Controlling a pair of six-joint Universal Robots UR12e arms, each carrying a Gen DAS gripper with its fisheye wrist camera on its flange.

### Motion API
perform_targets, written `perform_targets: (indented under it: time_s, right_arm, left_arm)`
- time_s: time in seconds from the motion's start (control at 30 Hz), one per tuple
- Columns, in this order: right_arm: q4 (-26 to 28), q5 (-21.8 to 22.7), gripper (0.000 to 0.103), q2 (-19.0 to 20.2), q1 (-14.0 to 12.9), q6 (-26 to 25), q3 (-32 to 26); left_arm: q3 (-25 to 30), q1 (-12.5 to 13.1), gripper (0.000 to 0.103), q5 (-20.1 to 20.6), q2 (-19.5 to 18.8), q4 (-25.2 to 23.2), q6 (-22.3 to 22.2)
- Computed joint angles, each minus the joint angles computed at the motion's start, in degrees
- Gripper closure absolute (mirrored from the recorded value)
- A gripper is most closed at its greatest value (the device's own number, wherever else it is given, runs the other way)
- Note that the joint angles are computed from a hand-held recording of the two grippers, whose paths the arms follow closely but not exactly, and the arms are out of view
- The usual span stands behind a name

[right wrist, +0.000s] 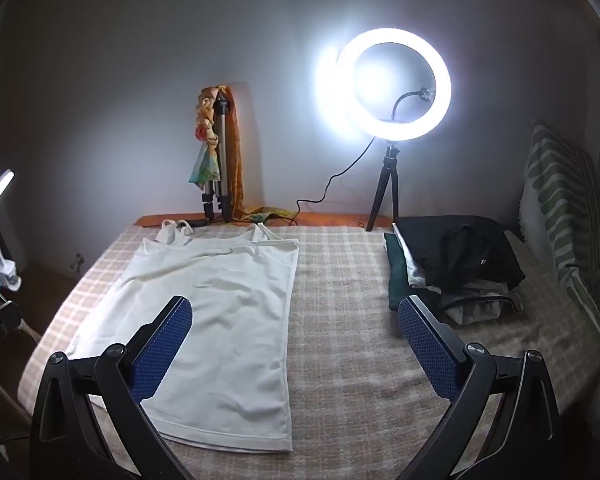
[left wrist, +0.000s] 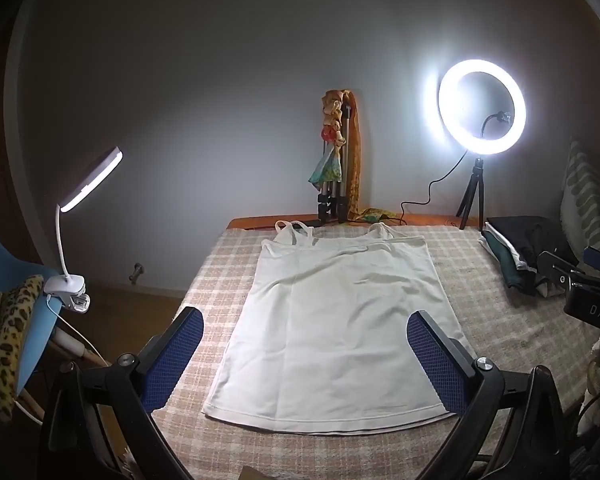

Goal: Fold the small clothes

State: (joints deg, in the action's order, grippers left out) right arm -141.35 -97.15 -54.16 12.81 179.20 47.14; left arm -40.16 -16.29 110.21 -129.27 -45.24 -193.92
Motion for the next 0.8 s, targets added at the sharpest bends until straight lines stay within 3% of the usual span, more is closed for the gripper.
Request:
perform_targets:
  time_s: [0.8]
  right_arm:
    - [-0.84, -0.17, 0.0, -0.21, -0.03, 0.66, 0.31]
  left_arm:
    - [-0.41, 0.02, 0.0, 0.33, 0.09, 0.08, 0.17]
